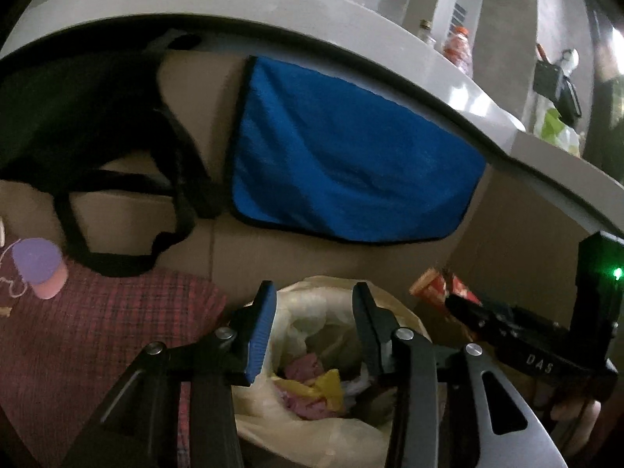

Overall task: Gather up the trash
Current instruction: 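Open the right tool to drop the red snack bag into the bin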

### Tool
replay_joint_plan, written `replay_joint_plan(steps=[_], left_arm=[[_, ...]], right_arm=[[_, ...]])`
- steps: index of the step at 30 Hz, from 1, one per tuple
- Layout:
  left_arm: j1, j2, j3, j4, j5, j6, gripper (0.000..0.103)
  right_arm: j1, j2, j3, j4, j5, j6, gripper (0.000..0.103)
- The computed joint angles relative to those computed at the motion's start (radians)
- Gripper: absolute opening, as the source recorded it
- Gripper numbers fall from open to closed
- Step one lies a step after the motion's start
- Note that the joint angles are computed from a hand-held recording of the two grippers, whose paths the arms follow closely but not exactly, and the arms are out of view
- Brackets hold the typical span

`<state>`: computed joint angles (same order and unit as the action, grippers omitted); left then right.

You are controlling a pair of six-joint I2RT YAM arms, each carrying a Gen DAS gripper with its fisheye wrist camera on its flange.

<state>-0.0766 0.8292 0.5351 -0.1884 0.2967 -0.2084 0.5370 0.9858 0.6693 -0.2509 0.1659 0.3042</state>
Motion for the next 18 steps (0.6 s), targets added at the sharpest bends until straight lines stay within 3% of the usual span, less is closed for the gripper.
replay_joint_plan(steps=[4, 10, 18], left_arm=[[0.115, -0.042, 0.003, -0.066, 0.092, 0.001, 0.042], [0.3, -0.114, 0.012, -0.169, 0.223, 0.076, 0.042], [0.653, -0.104, 0.034, -0.268, 0.463, 0.24, 0.042]], right_arm=[[0.002, 0.164, 0.102, -0.097, -0.034, -0.014, 0.054], [0.063, 0.274, 0.076, -0.021, 0.055, 0.008, 0.054], [0.1, 0.204, 0.046, 0.021, -0.054, 0.079, 0.054]])
